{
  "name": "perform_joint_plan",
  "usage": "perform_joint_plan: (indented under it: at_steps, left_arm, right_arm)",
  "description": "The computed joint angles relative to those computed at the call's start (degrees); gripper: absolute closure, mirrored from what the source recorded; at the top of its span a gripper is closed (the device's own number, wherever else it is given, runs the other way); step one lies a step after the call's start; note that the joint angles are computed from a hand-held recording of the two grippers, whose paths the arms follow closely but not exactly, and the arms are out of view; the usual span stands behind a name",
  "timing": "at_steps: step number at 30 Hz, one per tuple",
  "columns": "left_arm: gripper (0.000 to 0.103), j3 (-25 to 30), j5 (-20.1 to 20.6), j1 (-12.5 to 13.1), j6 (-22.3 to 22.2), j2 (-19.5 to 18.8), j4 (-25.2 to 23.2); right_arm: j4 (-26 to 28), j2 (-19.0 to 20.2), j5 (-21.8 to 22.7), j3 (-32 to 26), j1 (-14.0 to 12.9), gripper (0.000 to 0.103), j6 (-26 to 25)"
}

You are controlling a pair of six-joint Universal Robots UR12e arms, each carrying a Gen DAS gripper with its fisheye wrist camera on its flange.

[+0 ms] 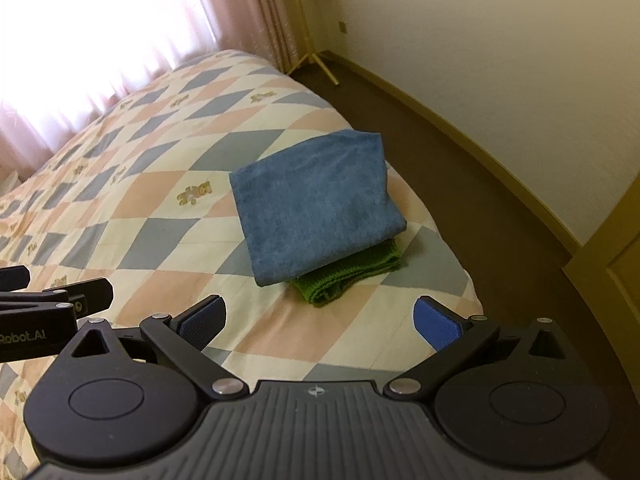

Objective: Fold clothes

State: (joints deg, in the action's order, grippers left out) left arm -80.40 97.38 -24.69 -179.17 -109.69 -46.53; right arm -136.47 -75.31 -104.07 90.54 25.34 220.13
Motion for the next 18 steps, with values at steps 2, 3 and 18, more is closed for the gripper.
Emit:
perform_joint_plan:
  at_steps: [2, 3, 18]
  left_arm:
    - [0.001, 1.09, -0.14, -0.09, -0.56, -0.75, -1.01]
    - [0.001, 1.72, -0.23, -0.14, -0.75, -1.16, -1.65]
    - [0.001, 9.17, 0.18, -1.31, -4.03, -6.74, -7.79]
  right_arm:
    - [0.23, 0.34, 0.85, -0.33, -0.64, 0.0, -1.23]
    - [0.45, 0.54, 1.32, -0.52, -0.98, 0.0, -1.78]
    - [3.17, 2.18, 6.63, -1.35, -4.85, 0.0, -6.38]
